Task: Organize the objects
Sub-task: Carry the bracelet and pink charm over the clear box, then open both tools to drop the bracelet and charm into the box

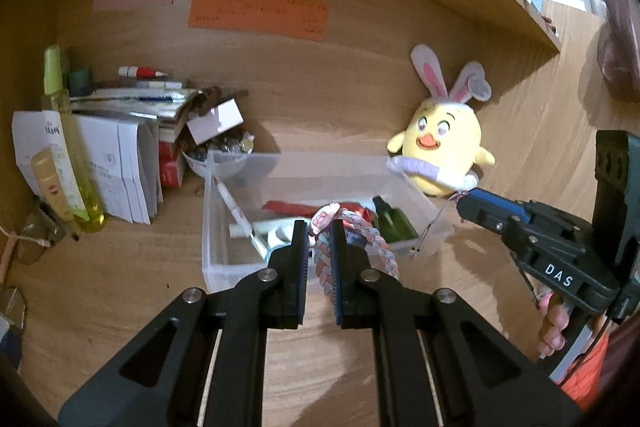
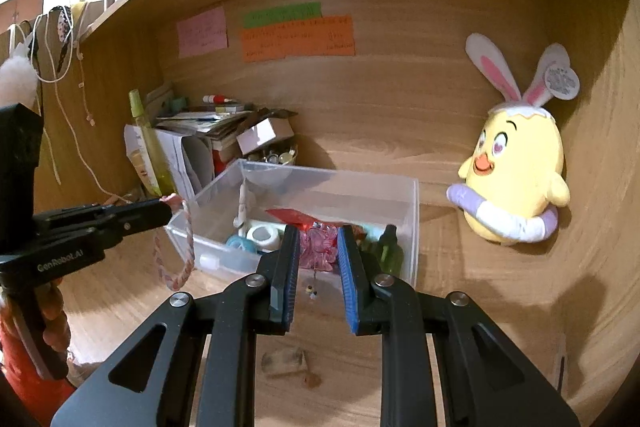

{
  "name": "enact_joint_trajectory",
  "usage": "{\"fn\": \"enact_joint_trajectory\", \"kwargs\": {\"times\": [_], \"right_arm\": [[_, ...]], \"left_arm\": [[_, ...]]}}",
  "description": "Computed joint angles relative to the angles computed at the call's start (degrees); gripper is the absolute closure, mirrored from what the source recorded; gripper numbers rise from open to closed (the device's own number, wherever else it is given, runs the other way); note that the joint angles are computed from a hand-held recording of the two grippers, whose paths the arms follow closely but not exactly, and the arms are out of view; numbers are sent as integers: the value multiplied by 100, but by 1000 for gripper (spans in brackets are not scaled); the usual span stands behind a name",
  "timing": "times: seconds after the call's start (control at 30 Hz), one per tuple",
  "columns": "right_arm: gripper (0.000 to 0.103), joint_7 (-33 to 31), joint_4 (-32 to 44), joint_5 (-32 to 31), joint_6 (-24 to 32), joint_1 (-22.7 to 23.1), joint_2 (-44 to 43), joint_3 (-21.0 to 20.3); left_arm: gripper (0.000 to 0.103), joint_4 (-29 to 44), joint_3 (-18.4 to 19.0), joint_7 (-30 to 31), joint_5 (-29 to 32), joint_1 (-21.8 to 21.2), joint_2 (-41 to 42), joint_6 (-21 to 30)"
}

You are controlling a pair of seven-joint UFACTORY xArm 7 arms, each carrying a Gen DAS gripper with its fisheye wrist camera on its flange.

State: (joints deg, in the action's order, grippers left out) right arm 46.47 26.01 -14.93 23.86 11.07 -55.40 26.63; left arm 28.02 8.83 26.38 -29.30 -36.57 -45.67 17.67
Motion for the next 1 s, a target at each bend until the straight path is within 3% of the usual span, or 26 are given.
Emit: {"fn": "enact_joint_trajectory", "kwargs": {"times": [0.6, 1.0], "right_arm": [[85, -253, 502, -260, -629, -568, 942, -21], [85, -392, 459, -205, -700, -414, 1758, -258]], "left_arm": [[94, 750, 334, 286, -542, -111, 1145, -220], [94, 1057, -59, 540, -1043, 409, 1977, -47]]}}
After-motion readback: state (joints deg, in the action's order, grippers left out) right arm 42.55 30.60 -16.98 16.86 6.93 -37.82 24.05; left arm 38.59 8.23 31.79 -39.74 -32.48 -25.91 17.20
